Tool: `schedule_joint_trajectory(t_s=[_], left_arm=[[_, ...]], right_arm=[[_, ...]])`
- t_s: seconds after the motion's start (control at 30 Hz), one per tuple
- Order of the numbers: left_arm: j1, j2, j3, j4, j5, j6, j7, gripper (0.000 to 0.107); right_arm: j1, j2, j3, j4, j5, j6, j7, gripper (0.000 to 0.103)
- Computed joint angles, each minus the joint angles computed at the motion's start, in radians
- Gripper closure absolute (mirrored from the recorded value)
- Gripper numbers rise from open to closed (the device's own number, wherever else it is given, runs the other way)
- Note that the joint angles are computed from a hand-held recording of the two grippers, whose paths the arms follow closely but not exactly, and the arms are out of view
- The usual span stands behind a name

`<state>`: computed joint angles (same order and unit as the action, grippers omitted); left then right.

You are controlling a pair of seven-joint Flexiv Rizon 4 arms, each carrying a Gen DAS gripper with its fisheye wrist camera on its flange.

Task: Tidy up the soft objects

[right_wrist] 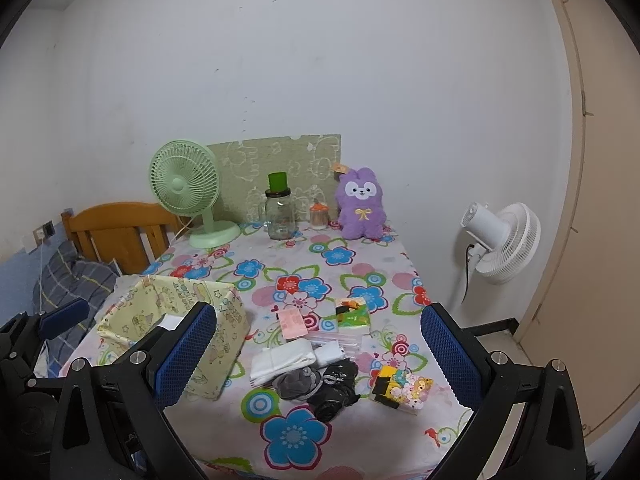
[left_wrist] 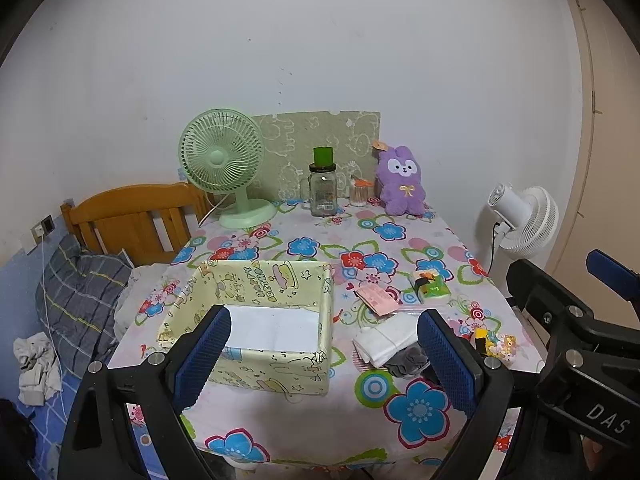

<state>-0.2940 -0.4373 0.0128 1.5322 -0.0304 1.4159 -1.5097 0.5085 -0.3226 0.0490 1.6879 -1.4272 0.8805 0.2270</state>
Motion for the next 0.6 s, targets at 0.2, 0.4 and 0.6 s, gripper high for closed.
schedule_joint_trajectory(t_s=[0.2,0.4,0.6], left_arm=[[-0.003,-0.003,0.005,0.001,0.007,0.012,-0.006,0.011],[-0.004,0.001,0.008,0.011,0.007,0.021,-0.010,0.011],[-0.004,0.002,0.010,0.010,0.009,0.017,-0.013,0.011]], right_arm=[[0.001,-0.006,-0.002,-0.007,0.006,0.007,-0.008,0.000],[0.005,-0.009,-0.004,-0.008,0.002,0.002,-0.007,0.000],[0.007,-0.008,-0.004,-0.006,-0.007,-0.006,-0.003,0.000]])
